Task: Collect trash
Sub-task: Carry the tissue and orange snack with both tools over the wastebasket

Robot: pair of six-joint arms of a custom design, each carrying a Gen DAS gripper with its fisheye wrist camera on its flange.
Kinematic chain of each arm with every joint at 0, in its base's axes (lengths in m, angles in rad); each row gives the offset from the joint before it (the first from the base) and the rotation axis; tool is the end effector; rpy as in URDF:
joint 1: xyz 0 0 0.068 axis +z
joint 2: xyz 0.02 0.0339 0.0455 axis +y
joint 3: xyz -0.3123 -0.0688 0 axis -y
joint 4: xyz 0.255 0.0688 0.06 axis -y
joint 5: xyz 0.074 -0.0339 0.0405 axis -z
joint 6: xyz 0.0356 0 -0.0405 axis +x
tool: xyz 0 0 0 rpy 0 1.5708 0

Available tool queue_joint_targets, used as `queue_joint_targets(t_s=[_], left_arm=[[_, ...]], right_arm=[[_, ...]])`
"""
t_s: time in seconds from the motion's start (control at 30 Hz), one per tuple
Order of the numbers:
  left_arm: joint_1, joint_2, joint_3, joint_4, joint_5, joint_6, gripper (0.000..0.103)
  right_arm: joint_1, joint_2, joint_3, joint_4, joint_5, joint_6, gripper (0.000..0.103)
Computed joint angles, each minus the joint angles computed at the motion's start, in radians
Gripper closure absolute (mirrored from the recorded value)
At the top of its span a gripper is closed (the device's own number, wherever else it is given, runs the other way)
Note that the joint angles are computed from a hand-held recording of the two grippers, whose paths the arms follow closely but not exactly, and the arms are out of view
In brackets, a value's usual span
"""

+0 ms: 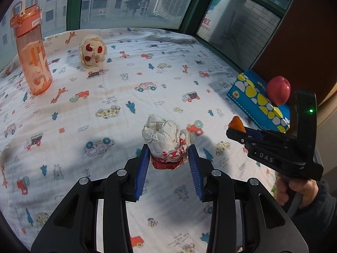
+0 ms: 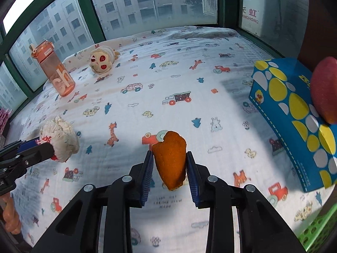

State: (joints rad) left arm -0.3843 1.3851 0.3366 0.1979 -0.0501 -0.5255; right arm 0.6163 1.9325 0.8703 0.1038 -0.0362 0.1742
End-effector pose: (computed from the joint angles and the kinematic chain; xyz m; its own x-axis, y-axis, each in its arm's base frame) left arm 0.1989 -0.0785 0.1470 -0.7753 -0.2269 -0.5894 -0.0521 0.9531 -0.2983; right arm 0.3012 0.2150 0.1224 -0.7607 -0.3266 -0.5610 -0.4699 0.8733 0.1288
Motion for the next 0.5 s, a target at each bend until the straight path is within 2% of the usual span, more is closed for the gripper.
queue_joint_targets(t_s=[0.27, 0.5], left_arm=[[-0.259, -0.059, 0.018, -0.069, -0.134, -0.134, 0.066], [-0.457, -0.035, 0.078, -0.106, -0.223, -0.224, 0.066]], right_arm=[[0.014, -0.282, -0.267, 0.026, 0.013, 0.064, 0.073], [-0.045, -0.534, -0.452, -0.017, 0.012, 0.093, 0.073]])
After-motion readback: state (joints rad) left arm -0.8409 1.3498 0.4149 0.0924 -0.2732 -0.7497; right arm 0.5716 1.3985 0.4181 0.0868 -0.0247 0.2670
